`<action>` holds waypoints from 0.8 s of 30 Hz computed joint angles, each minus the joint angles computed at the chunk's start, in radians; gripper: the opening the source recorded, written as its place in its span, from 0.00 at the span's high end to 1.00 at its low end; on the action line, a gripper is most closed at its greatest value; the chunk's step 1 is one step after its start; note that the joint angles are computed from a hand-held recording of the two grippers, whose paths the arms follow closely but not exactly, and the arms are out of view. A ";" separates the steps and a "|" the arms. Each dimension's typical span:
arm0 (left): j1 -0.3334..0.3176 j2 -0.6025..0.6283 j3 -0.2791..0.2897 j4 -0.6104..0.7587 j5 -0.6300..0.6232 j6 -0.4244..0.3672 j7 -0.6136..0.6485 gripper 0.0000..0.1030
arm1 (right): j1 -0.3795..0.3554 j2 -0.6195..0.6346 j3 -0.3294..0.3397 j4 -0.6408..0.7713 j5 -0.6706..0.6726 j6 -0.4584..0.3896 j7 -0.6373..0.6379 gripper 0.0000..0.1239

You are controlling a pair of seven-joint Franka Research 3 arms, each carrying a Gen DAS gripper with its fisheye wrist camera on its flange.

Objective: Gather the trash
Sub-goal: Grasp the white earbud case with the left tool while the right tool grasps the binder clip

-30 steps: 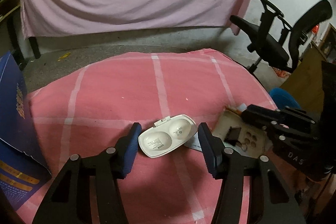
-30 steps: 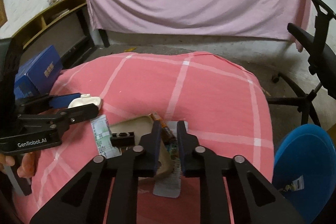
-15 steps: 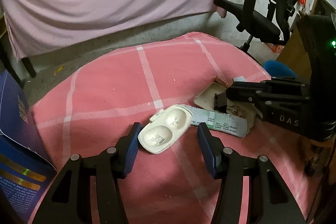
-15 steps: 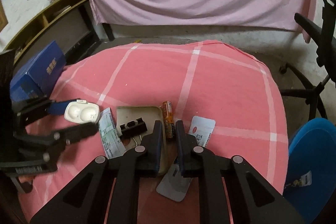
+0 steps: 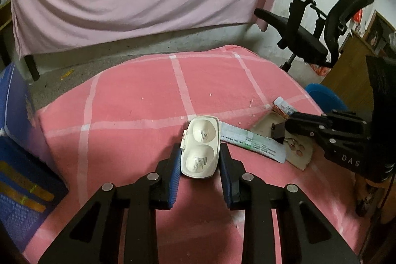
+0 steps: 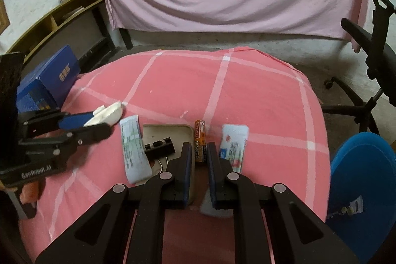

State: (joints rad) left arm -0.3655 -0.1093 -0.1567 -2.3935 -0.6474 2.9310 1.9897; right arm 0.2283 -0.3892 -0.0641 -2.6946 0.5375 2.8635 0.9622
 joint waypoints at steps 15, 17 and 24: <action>-0.062 -0.048 0.047 -0.049 0.049 0.019 -0.115 0.76 | 0.082 -0.066 -0.047 -0.049 0.063 0.034 -0.091 0.84; -0.062 -0.047 0.046 -0.046 0.035 0.018 -0.105 0.76 | 0.089 -0.054 -0.043 -0.040 0.068 0.030 -0.101 0.79; -0.056 -0.055 0.039 -0.055 0.025 0.022 -0.099 0.76 | 0.079 -0.013 -0.028 -0.007 0.089 -0.006 -0.121 0.77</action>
State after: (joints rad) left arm -0.4214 -0.1646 -0.1181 -2.4484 -0.6227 2.9535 1.8904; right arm 0.3069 -0.4021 -0.0921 -2.7020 0.6261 2.8574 0.8417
